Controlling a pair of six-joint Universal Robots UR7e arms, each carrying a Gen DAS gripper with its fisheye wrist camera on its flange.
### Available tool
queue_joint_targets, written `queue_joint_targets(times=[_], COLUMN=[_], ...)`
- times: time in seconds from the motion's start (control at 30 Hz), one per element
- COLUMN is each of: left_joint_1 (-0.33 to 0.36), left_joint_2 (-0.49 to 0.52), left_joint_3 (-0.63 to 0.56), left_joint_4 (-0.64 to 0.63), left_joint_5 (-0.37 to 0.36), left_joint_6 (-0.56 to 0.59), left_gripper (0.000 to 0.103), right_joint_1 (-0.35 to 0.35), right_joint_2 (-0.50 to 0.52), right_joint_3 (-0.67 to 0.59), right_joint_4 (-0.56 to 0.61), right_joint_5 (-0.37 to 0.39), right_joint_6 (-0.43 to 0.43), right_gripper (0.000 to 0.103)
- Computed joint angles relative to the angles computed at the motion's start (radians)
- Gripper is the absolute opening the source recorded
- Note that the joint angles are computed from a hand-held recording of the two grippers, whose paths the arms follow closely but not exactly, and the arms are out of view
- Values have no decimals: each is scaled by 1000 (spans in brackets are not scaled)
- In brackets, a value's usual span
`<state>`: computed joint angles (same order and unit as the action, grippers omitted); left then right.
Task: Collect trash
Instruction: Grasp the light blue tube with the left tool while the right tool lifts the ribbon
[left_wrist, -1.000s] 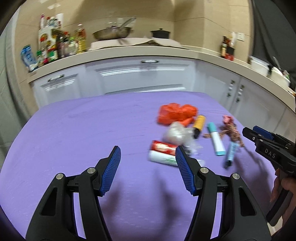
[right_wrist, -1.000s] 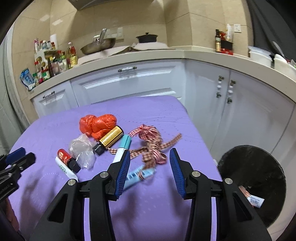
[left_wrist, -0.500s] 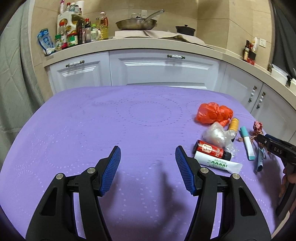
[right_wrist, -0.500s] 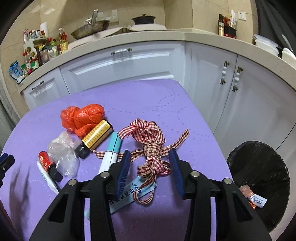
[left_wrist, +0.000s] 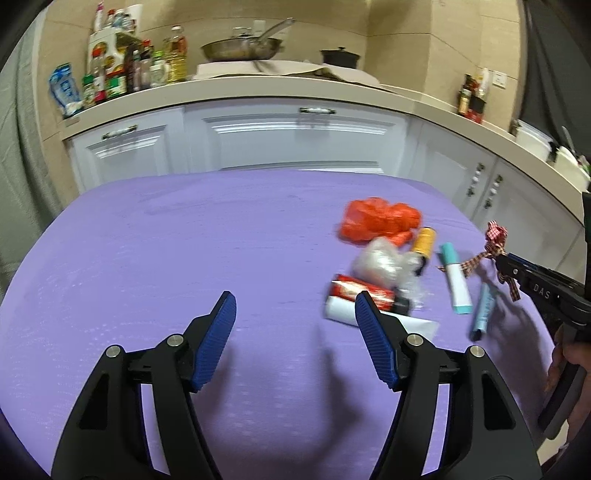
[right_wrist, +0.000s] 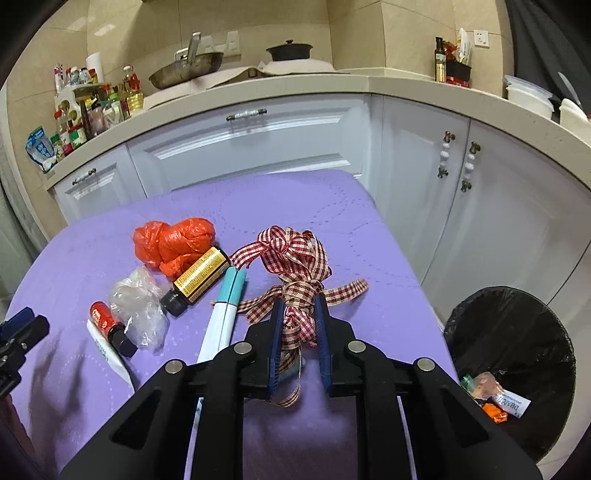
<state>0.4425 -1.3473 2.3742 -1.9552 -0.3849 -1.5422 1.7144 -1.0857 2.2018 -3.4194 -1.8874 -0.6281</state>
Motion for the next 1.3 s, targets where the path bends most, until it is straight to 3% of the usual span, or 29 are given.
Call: queue_joint_targets(times=[0.37, 0.57, 0.83, 0.87, 1.0, 1.1, 1.17, 1.3], left_joint_1=[15, 40, 86, 90, 110, 120, 123, 122], left_joint_2=[257, 371, 453, 458, 477, 485, 485, 491], left_joint_3=[-41, -100, -174, -178, -204, -214, -216, -218], left_joint_4=[-603, -773, -830, -831, -821, -818, -813, -816], left_joint_5=[-66, -116, -165, -171, -199, -218, -227, -234], left_joint_6=[484, 665, 781, 787, 817, 832, 839, 856], left_gripper=[65, 65, 62, 55, 48, 36, 20, 10], right_joint_1=[-78, -130, -181, -184, -202, -208, -210, -212], right_joint_2=[-144, -210, -266, -269, -281, -284, -285, -286], right_joint_3=[98, 144, 171, 174, 180, 179, 179, 179], right_joint_4=[-36, -35, -11, -12, -4, 1, 1, 2], right_joint_5=[58, 89, 133, 136, 153, 161, 164, 166], right_joint_6=[-9, -14, -18, -17, -15, -13, -14, -10], right_gripper=[18, 18, 17, 17, 18, 18, 18, 17])
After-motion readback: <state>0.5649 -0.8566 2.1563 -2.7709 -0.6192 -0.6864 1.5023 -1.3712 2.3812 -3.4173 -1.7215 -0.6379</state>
